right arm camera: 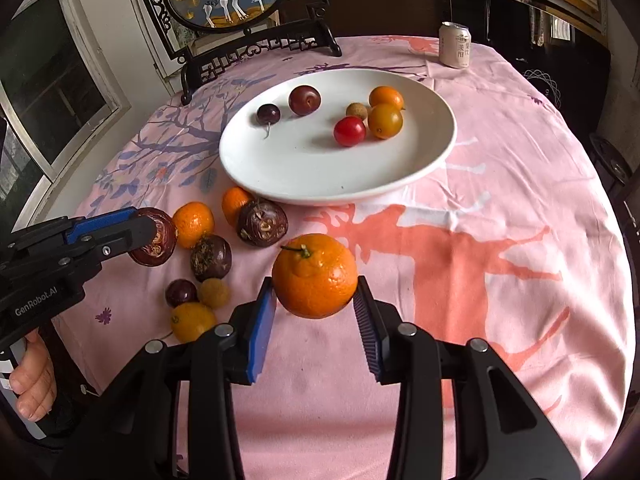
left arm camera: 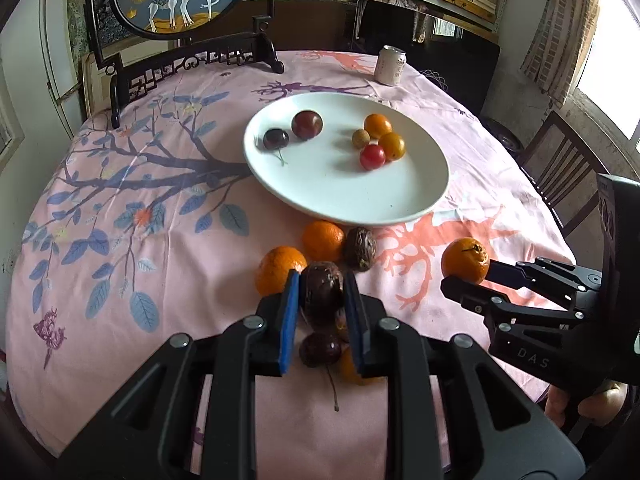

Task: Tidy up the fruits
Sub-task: 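Lower the tangerine and passion fruit onto the white plate and open both tools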

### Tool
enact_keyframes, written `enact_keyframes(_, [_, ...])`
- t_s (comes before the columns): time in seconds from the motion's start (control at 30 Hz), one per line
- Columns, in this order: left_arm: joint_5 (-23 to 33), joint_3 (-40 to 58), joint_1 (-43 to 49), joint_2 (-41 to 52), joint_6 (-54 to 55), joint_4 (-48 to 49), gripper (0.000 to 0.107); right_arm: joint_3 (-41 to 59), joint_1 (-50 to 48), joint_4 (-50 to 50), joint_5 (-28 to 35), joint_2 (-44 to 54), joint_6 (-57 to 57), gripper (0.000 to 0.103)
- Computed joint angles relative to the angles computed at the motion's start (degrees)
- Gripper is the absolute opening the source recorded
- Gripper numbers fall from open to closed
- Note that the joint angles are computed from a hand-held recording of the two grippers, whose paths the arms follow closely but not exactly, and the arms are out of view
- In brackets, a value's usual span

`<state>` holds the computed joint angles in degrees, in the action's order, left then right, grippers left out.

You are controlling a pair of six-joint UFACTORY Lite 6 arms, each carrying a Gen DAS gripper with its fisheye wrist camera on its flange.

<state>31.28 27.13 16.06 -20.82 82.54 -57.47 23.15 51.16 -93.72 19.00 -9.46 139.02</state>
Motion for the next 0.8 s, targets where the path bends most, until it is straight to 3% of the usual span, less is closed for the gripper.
enact_keyframes(0.17, [-4.12, 18.32, -7.82, 15.61, -10.06, 4.15, 0.022, 8.98, -10.87, 3.86, -3.74, 5.60, -14.78, 0.040])
enact_keyframes(0.33, [-8.37, 41.45, -17.82, 37.51, -31.61, 19.21, 0.022, 21.55, -23.47, 8.97, -6.44, 17.15, -29.95, 0.040])
enact_keyframes(0.5, [-7.49, 59.10, -22.67, 54.72, -49.35, 33.54, 0.022, 33.28, -31.82, 19.57, -8.79, 28.60, -46.74, 0.040])
enact_keyframes(0.7, [-6.85, 65.46, -24.29, 61.16, -53.06, 36.64, 0.023, 37.67, -34.39, 18.51, -9.86, 32.88, -48.13, 0.040])
enact_keyframes(0.77, [-7.33, 65.70, -24.43, 61.29, -52.44, 35.90, 0.029, 38.06, -33.97, 14.58, -8.95, 33.31, -44.69, 0.048])
enact_keyframes(0.8, [-7.63, 65.39, -24.42, 60.90, -52.35, 35.88, 0.036, 37.87, -33.65, 11.55, -8.35, 33.13, -41.75, 0.058])
